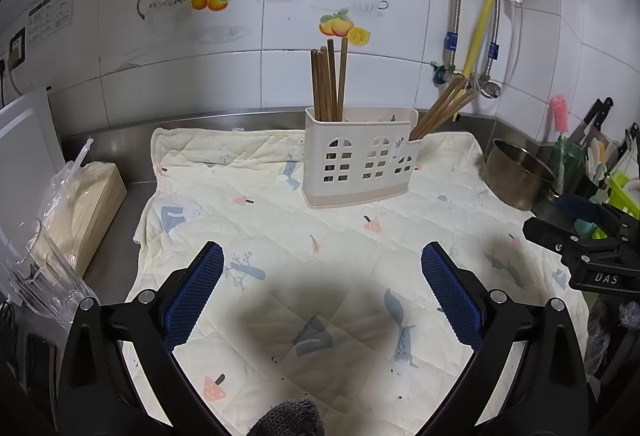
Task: Organize utensils
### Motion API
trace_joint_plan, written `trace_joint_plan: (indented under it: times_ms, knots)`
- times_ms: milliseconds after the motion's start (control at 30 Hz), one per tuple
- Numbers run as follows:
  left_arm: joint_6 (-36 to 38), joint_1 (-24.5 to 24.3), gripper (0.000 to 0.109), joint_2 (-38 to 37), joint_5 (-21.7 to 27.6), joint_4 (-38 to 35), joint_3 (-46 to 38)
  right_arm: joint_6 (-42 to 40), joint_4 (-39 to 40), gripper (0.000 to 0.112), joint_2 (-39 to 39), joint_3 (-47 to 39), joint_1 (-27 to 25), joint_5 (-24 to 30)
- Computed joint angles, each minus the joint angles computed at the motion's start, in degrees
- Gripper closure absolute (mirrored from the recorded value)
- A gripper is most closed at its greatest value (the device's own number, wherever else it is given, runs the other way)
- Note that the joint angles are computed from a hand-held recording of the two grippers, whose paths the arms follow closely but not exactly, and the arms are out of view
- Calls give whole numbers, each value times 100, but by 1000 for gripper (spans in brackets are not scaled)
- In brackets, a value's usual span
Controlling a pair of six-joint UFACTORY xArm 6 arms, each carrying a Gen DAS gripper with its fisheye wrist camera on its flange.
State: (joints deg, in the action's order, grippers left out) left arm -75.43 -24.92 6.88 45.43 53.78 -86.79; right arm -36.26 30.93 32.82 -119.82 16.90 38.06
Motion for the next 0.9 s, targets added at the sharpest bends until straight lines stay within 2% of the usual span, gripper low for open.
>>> trace_joint_plan:
  times_ms: [900]
  knots:
    - [93, -8, 11, 55, 4, -72, -47, -19, 51, 17, -29, 111, -6, -68]
